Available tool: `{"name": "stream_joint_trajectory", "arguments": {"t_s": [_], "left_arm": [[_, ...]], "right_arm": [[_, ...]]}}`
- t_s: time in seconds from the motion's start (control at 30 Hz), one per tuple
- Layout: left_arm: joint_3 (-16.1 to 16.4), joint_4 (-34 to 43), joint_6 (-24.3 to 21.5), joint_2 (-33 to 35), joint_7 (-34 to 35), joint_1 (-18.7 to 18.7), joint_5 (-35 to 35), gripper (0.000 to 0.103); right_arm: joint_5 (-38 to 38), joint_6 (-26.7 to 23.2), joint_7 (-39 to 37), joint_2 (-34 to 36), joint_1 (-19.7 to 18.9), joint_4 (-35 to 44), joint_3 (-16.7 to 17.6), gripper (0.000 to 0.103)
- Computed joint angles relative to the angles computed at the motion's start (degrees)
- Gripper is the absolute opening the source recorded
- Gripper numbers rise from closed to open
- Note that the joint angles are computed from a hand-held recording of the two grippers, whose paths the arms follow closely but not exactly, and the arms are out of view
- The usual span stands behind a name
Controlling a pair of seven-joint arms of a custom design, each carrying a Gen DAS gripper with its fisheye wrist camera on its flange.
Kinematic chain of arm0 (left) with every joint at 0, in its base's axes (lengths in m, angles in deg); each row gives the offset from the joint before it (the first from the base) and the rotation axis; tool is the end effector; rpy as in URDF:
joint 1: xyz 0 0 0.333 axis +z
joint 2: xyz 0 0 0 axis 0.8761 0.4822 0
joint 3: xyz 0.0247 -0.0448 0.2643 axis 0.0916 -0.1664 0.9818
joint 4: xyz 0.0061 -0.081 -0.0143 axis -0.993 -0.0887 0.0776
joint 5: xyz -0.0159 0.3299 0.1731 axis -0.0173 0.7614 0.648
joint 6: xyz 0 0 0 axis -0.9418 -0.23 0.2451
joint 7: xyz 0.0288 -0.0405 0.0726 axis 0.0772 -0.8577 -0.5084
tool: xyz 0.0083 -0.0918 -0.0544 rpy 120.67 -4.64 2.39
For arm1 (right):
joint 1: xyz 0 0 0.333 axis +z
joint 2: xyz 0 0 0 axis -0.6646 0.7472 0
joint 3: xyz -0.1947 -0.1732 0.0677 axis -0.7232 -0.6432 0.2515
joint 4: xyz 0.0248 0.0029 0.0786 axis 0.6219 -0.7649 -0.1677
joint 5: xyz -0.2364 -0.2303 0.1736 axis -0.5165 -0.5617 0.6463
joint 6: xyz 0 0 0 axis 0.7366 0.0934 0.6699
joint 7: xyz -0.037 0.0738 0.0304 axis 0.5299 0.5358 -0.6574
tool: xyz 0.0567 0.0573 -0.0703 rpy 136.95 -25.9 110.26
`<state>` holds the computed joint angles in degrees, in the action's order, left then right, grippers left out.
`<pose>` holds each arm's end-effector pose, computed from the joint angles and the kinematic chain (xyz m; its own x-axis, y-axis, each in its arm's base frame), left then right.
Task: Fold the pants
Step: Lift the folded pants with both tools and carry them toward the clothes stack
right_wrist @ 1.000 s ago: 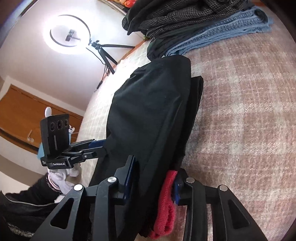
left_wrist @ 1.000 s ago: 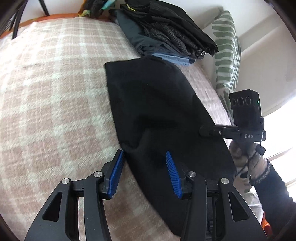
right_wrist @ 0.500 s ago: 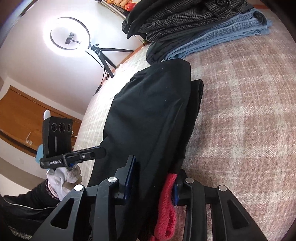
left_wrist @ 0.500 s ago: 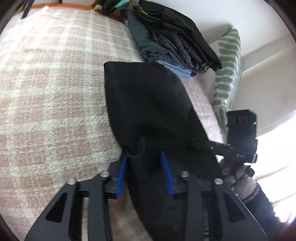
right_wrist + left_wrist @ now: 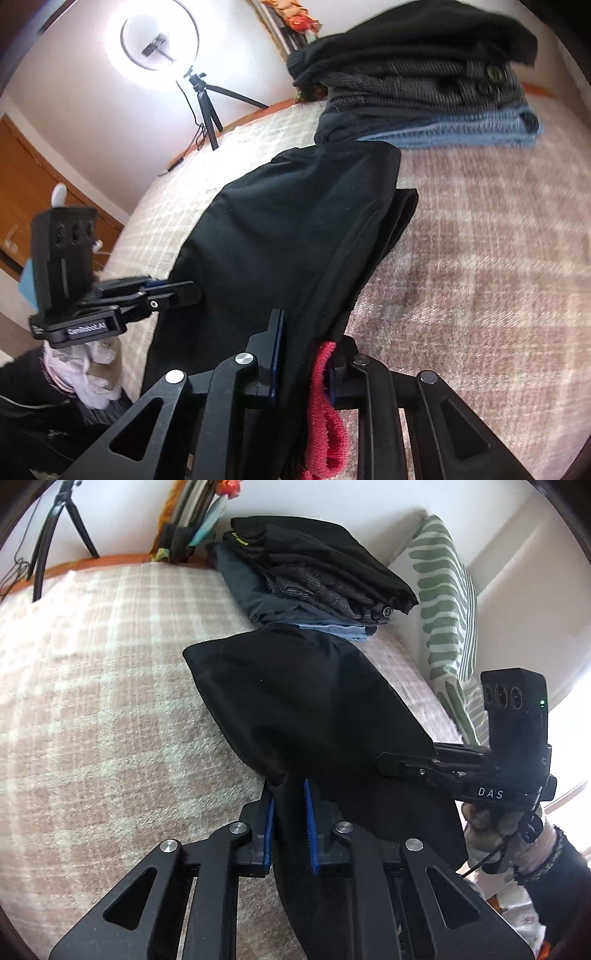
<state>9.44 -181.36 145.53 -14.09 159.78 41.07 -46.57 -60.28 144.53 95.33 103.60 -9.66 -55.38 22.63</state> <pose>0.4691 -0.3031 0.4654 -0.2847 -0.8415 0.4592 -0.8719 0.0282 -0.4889 0.5202 0.4697 0.4508 0.3925 -0.8108 -0.4342 -0.8847 -0.2036 -0.4194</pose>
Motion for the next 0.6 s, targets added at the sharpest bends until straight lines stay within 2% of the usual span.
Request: {"name": "stream_joint_trajectory", "arguments": {"t_s": [0.1,0.2,0.27,0.33,0.37,0.43,0.5,0.53,0.57,0.6], "left_arm": [[0.22,-0.36,-0.07,0.14,0.69,0.03,-1.48,0.013],[0.51,-0.02,-2.08,0.57,-0.21,0.52,-2.38,0.021],[0.56,0.13,-3.20,0.82,-1.25,0.96,-1.55,0.036],[0.53,0.60,-4.39,1.46,-1.54,1.23,-1.18,0.046],[0.53,0.75,-4.60,1.87,-0.12,1.28,-3.47,0.047],[0.32,0.55,-3.09,2.12,2.24,1.32,-6.94,0.047],[0.22,1.96,-3.74,3.40,5.43,1.51,-11.59,0.045],[0.01,2.47,-3.69,3.94,5.76,1.65,-12.50,0.041],[-0.19,3.12,-3.66,4.66,5.06,1.76,-12.07,0.030],[-0.45,3.32,-3.49,4.91,4.28,1.84,-11.66,0.028]], "right_arm": [[-2.77,-1.53,1.90,0.75,1.50,1.95,-1.07,0.017],[-2.30,-2.39,2.43,1.54,1.11,3.04,-0.87,0.017],[-1.46,-2.05,1.96,1.72,0.56,2.82,-0.50,0.017],[-0.19,-1.38,1.23,1.18,-0.15,1.54,0.00,0.017],[0.21,-1.34,0.95,1.21,-0.37,1.38,0.10,0.017],[1.02,-1.10,0.53,1.43,-0.73,1.23,0.31,0.017],[2.06,-0.69,0.09,1.39,-1.18,0.69,0.56,0.018],[2.44,-0.40,0.03,1.31,-1.28,0.38,0.62,0.018],[2.65,-0.07,0.15,1.38,-1.28,0.27,0.58,0.018],[2.69,0.31,0.24,1.12,-1.25,-0.22,0.50,0.018]]}}
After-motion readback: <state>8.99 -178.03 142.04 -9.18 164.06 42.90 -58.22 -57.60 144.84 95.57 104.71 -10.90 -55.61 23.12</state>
